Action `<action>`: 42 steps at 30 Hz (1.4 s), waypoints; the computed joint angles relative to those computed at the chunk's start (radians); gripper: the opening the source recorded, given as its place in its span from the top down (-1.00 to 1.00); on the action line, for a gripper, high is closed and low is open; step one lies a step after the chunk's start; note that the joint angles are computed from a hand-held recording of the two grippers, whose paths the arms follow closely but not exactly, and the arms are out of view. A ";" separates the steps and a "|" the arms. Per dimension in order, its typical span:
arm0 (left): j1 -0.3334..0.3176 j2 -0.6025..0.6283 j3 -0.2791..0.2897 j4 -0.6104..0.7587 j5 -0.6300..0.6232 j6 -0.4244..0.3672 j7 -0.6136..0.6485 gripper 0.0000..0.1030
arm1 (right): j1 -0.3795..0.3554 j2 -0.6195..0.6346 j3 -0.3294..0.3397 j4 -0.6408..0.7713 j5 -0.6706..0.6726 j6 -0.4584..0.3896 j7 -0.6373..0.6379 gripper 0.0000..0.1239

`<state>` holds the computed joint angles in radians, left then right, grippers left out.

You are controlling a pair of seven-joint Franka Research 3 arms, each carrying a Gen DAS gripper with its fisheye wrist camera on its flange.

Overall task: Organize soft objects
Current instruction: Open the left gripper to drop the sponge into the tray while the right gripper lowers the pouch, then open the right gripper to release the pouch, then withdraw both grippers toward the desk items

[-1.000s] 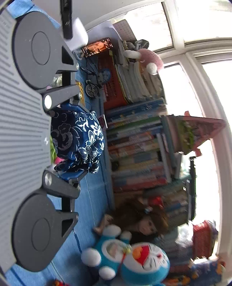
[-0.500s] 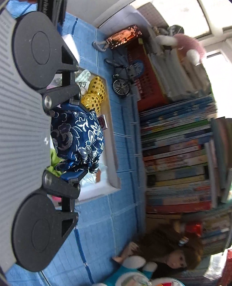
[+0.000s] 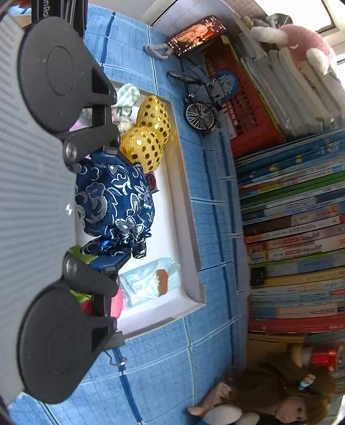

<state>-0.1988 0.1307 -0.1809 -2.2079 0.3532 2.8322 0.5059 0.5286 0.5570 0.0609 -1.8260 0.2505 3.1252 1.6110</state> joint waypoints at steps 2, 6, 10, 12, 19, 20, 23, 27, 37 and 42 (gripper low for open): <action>0.000 0.004 0.003 0.001 0.003 0.002 -0.006 0.11 | 0.021 0.003 -0.023 0.008 -0.007 -0.009 0.012 -0.12; -0.006 0.000 0.015 -0.006 0.045 0.019 -0.041 0.03 | 0.039 -0.002 -0.039 0.009 -0.023 -0.012 0.018 -0.26; -0.015 -0.015 0.026 -0.017 0.115 0.043 -0.101 -0.19 | 0.018 -0.006 -0.014 0.005 -0.021 -0.015 0.009 -0.35; -0.020 -0.025 0.032 -0.022 0.163 0.052 -0.144 -0.28 | 0.009 -0.013 -0.004 -0.008 -0.019 -0.007 0.002 -0.37; -0.023 -0.069 0.027 -0.042 0.320 0.061 -0.288 -0.44 | -0.028 -0.058 0.044 -0.072 0.007 0.060 -0.048 -0.45; -0.022 -0.077 0.024 -0.047 0.343 0.063 -0.308 -0.44 | -0.037 -0.066 0.056 -0.085 0.010 0.074 -0.059 -0.46; -0.016 -0.106 0.014 -0.069 0.413 0.077 -0.375 -0.49 | -0.120 -0.094 0.155 -0.139 0.024 0.138 -0.107 -0.50; -0.005 -0.143 -0.008 -0.096 0.506 0.083 -0.459 -0.50 | -0.196 -0.140 0.246 -0.235 0.008 0.242 -0.141 -0.53; 0.036 -0.257 -0.086 -0.173 0.810 0.078 -0.764 -0.52 | -0.160 -0.250 0.204 -0.455 -0.109 0.501 -0.092 -0.58; 0.035 -0.310 -0.121 -0.212 0.909 0.040 -0.862 -0.52 | -0.088 -0.274 0.147 -0.524 -0.094 0.601 -0.152 -0.60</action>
